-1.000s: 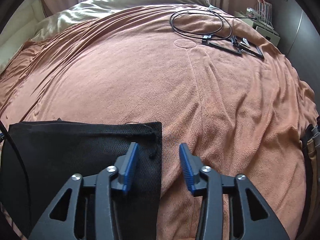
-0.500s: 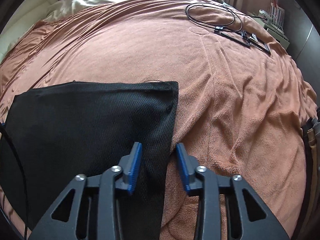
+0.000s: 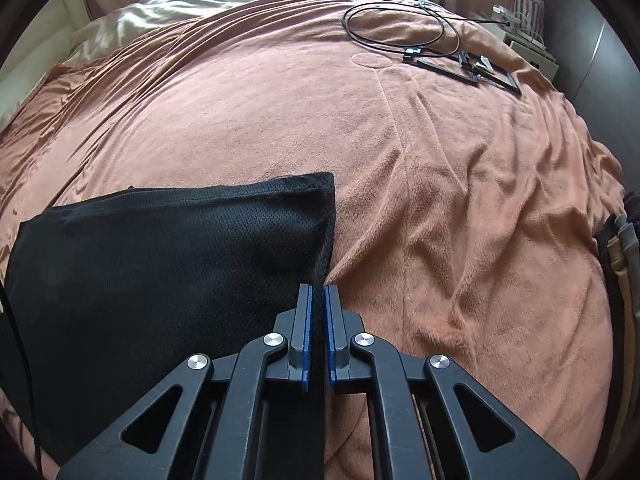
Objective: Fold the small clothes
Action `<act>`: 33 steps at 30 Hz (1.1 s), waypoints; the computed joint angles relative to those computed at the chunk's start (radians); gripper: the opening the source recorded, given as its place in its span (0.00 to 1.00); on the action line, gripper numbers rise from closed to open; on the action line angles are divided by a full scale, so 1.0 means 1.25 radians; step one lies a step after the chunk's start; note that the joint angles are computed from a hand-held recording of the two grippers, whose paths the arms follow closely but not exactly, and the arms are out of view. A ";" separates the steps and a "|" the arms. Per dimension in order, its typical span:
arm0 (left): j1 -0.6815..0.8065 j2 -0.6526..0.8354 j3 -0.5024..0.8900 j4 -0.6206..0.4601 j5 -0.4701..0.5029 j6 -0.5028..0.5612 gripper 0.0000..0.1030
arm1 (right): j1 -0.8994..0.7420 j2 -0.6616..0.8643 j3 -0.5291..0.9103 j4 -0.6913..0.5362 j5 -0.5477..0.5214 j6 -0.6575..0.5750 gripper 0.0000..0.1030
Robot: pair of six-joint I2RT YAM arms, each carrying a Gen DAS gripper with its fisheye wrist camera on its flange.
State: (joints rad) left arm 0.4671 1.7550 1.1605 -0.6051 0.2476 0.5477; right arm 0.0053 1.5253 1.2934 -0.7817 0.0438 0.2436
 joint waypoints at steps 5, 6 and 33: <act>0.036 -0.055 -0.055 -0.005 0.016 0.027 0.35 | 0.011 -0.131 -0.104 -0.001 -0.007 -0.011 0.61; 0.046 -0.066 -0.068 -0.005 0.021 0.031 0.36 | 0.013 -0.160 -0.127 -0.008 -0.014 -0.007 0.61; 0.432 -0.266 -0.263 -0.079 0.160 0.333 0.55 | 0.498 -0.706 -0.339 -0.503 0.282 0.476 0.61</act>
State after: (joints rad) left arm 1.0070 1.4228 0.8322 -0.7037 0.4472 0.9642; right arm 0.6281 0.6428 0.8697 -1.4108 0.3969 0.8380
